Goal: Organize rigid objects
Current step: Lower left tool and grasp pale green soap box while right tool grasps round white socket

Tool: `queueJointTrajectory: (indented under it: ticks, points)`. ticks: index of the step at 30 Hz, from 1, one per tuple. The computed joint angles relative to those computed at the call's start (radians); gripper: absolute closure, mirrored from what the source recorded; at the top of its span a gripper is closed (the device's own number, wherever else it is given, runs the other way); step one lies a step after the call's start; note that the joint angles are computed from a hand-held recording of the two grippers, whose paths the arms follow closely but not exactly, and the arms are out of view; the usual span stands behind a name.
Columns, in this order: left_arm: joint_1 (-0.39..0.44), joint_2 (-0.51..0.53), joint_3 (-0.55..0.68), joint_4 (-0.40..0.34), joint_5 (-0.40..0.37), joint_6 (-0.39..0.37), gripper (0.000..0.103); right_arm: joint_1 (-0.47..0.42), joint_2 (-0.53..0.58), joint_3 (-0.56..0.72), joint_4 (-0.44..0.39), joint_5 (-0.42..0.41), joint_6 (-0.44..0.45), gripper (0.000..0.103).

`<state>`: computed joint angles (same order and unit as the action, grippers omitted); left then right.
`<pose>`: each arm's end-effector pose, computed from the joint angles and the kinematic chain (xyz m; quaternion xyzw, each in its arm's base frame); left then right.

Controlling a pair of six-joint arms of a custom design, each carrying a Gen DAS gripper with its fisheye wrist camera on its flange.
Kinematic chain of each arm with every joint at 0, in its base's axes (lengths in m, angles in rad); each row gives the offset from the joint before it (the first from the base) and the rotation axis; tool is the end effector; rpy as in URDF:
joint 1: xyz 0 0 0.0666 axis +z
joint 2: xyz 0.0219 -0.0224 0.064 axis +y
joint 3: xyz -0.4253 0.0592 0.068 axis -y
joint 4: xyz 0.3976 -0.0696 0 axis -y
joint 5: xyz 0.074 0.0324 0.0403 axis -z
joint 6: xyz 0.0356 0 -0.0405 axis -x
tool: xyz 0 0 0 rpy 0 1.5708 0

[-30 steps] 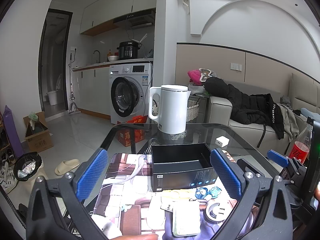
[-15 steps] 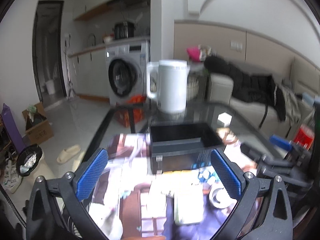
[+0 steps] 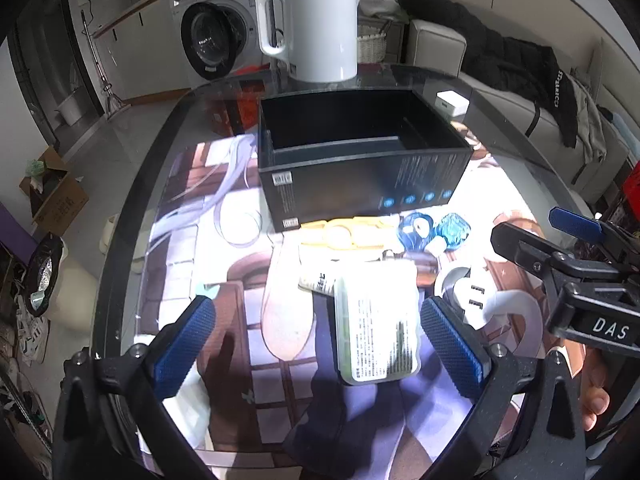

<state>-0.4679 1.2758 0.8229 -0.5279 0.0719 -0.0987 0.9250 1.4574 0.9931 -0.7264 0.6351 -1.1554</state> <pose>0.3392 -0.1747 0.2922 0.2773 0.9151 -0.0871 0.2793 0.2788 0.3342 0.2874 0.1658 0.9199 -0.0004 0.3553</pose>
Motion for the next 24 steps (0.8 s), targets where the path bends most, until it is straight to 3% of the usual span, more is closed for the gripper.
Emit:
queueJointTrajectory:
  ticks: [3, 10, 14, 16, 20, 24]
  points:
    - [-0.006, 0.03, 0.016, -0.045, 0.022, -0.011, 0.002, -0.009, 0.01, -0.008, -0.006, -0.038, -0.02, 0.003]
    - [-0.046, 0.051, 0.015, -0.04, -0.012, -0.048, 0.003, -0.021, 0.019, -0.012, -0.015, -0.078, -0.026, 0.003]
    - [-0.056, 0.089, 0.027, -0.052, -0.022, -0.067, 0.02, -0.02, 0.03, -0.009, -0.016, -0.096, -0.023, 0.003]
    - [-0.057, 0.108, 0.032, -0.059, -0.016, -0.076, 0.044, -0.021, 0.034, -0.011, -0.012, -0.106, -0.023, 0.003]
    - [-0.046, 0.113, 0.045, -0.083, 0.0, -0.085, 0.048, -0.022, 0.045, -0.016, 0.0, -0.13, -0.008, 0.005]
    - [-0.022, 0.099, 0.044, -0.126, 0.037, -0.079, 0.048, -0.027, 0.073, -0.007, 0.015, -0.179, 0.044, 0.022]
